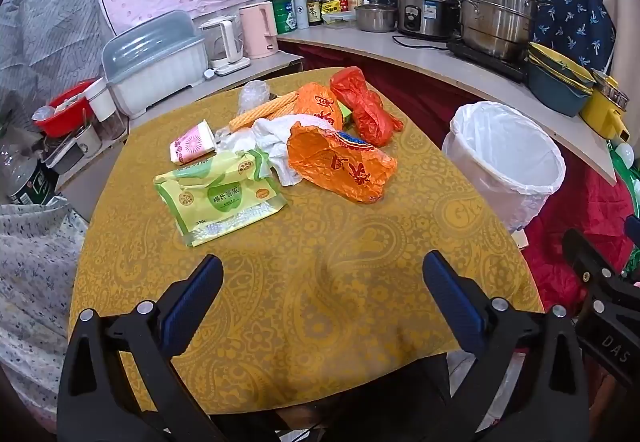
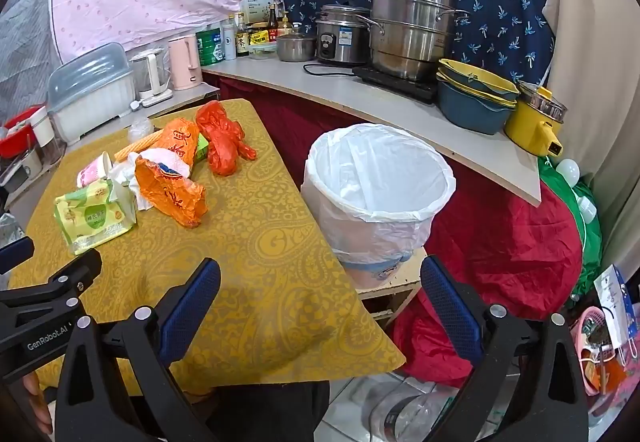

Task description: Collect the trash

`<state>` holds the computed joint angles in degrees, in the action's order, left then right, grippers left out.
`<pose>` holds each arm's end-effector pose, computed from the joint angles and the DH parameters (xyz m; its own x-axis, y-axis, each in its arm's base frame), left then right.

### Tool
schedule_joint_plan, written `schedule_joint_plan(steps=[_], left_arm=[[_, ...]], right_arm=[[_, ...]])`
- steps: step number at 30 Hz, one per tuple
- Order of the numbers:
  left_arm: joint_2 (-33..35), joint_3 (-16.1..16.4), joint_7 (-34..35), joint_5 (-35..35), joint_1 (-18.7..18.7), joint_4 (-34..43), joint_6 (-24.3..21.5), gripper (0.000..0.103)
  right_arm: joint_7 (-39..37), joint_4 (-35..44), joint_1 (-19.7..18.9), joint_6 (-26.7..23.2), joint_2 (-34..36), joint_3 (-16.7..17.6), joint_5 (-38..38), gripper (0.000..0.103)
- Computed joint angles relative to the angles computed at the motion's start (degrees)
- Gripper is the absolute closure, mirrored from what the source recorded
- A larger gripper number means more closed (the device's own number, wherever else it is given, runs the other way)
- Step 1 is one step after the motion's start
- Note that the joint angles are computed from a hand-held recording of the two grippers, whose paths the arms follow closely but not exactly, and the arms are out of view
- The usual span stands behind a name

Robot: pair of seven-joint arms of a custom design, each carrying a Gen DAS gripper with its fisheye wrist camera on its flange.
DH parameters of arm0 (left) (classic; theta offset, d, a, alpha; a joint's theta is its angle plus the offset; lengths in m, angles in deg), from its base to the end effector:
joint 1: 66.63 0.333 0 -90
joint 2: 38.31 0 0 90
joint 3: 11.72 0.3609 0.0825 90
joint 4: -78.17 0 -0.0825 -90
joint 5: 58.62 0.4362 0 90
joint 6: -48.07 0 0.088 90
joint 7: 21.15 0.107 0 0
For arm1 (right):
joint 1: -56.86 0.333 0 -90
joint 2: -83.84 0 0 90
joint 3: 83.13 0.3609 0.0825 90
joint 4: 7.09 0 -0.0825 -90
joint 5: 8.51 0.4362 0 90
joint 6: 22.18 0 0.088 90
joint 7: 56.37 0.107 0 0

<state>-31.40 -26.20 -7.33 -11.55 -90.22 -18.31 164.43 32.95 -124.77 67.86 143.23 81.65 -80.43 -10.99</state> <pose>0.5679 -0.3804 0.5949 0.3935 -0.9168 -0.0682 -0.6772 -0.2389 -0.6960 0.6176 0.1536 0.5819 0.2619 -0.9638 0.0499 -0.6119 -0.2059 -0.7637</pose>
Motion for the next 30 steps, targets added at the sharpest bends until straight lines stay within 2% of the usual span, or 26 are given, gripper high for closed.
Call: schedule_joint_plan(steps=[30], left_arm=[[-0.34, -0.02, -0.29, 0.51, 0.23, -0.59, 0.76, 0.008]], right_arm=[[0.7, 0.11, 0.27, -0.24, 0.03, 0.12, -0.68, 0.007]])
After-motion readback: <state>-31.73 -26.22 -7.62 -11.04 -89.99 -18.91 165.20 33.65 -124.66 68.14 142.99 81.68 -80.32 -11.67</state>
